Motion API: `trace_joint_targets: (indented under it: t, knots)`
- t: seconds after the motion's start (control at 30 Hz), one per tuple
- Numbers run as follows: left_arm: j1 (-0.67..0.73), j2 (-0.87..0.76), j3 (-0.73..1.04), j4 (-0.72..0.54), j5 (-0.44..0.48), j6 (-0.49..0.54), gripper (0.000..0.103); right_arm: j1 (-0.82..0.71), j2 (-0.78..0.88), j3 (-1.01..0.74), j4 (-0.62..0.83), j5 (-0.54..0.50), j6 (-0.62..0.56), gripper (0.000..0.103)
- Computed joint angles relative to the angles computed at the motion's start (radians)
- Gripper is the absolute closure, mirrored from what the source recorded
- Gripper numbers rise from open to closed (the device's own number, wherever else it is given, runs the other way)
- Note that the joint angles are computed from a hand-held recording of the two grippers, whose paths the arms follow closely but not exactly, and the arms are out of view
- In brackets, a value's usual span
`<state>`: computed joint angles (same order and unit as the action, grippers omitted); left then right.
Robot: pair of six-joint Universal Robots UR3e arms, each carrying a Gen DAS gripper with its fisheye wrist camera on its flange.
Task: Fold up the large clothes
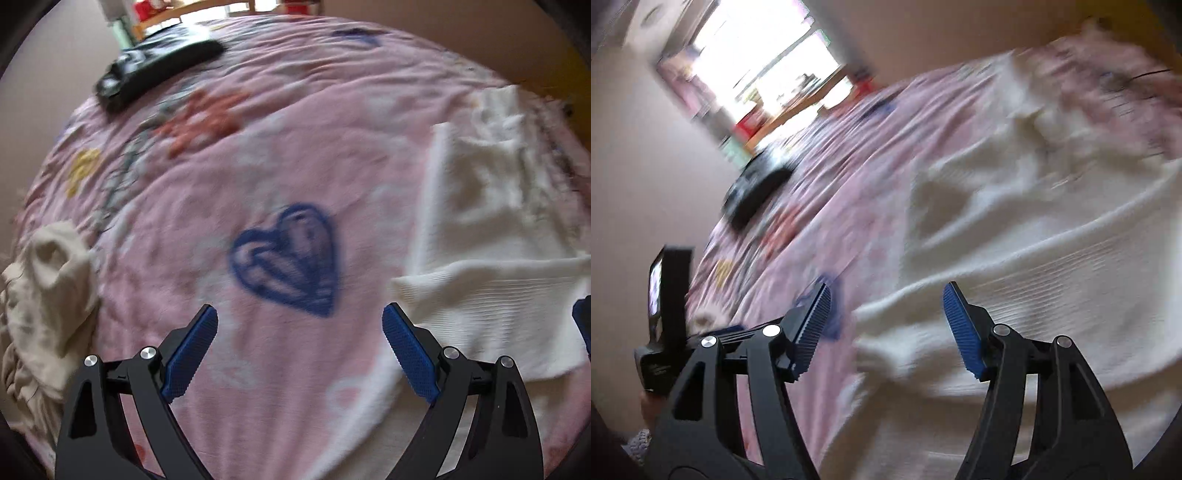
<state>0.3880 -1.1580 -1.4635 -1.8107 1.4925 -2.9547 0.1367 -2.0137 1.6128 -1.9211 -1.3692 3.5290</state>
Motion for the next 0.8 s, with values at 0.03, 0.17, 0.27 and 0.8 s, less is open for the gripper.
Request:
trace_joint_targets:
  t: [0.03, 0.17, 0.27, 0.8]
  knots:
    - [-0.020, -0.037, 0.066, -0.048, -0.031, -0.001, 0.015, -0.075, -0.039, -0.053, 0.127, -0.064, -0.032, 0.041]
    - [-0.187, -0.192, 0.299, -0.187, -0.080, -0.009, 0.015, -0.491, -0.133, -0.193, 0.516, -0.118, -0.246, 0.049]
    - [-0.410, -0.297, 0.341, -0.125, -0.032, -0.086, 0.015, -0.806, -0.168, -0.191, 0.582, -0.116, -0.467, 0.060]
    - [-0.691, -0.795, 0.422, -0.067, 0.238, -0.521, 0.006, -1.204, -0.150, 0.387, 0.312, -0.152, -1.059, 0.088]
